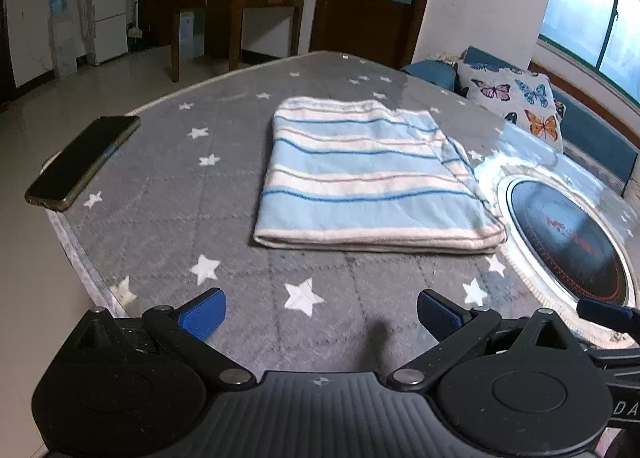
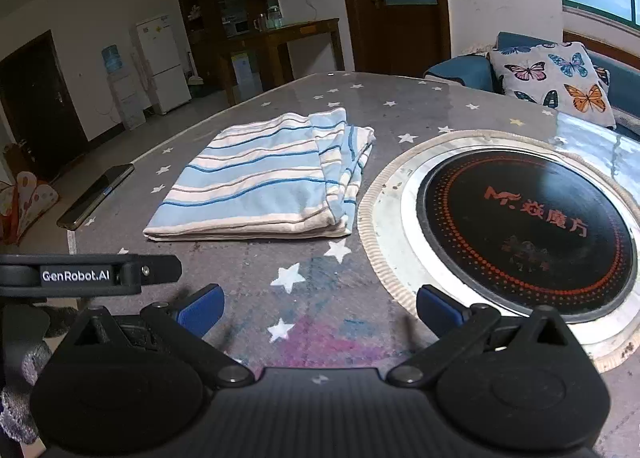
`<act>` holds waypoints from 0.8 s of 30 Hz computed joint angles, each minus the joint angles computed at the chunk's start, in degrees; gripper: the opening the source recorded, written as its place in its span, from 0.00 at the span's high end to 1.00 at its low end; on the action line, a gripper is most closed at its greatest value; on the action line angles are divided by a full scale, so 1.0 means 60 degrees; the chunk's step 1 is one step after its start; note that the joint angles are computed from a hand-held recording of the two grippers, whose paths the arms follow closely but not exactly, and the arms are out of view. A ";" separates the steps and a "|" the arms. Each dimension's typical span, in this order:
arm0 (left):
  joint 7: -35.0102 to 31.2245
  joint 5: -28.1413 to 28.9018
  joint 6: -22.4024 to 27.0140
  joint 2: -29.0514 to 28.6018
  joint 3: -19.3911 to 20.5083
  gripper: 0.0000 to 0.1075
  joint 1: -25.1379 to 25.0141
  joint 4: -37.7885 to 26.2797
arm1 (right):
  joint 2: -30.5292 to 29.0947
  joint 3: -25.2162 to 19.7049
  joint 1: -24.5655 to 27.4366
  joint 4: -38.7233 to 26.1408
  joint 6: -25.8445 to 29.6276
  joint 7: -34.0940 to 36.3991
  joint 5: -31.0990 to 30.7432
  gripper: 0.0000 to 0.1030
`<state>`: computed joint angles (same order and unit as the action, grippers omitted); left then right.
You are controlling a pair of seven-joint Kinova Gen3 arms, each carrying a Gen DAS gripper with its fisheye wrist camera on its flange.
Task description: Fold clothes
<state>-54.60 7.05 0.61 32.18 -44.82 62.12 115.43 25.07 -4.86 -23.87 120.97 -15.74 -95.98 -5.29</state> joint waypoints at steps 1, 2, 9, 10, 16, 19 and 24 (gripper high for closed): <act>-0.0002 0.0004 0.0036 0.0000 0.0012 0.04 -0.0013 -0.0014 | 0.0000 0.0014 -0.0012 -0.0003 0.0017 0.0001 -0.0013 0.00; 0.0012 0.0004 0.0051 0.0004 -0.0001 0.04 -0.0002 -0.0017 | 0.0009 -0.0016 0.0019 -0.0010 0.0030 -0.0013 0.0010 0.00; 0.0164 -0.0046 0.0130 0.0051 -0.0262 0.04 0.0243 -0.0032 | 0.0013 0.0056 -0.0101 -0.0036 0.0078 0.0035 -0.0018 0.00; 0.0194 -0.0072 0.0146 0.0061 -0.0276 0.04 0.0262 -0.0043 | 0.0003 0.0088 -0.0136 -0.0034 0.0086 0.0063 -0.0036 0.00; 0.0379 -0.0267 0.0201 0.0085 -0.0331 0.04 0.0359 -0.0073 | -0.0011 0.0259 -0.0327 -0.0055 0.0123 0.0216 -0.0225 0.00; 0.0490 -0.0347 0.0275 0.0116 -0.0356 0.04 0.0383 -0.0117 | -0.0009 0.0275 -0.0364 -0.0076 0.0165 0.0267 -0.0265 0.00; 0.0754 -0.0556 0.0380 0.0156 -0.0374 0.04 0.0390 -0.0184 | 0.0022 0.0249 -0.0364 -0.0112 0.0205 0.0293 -0.0284 0.00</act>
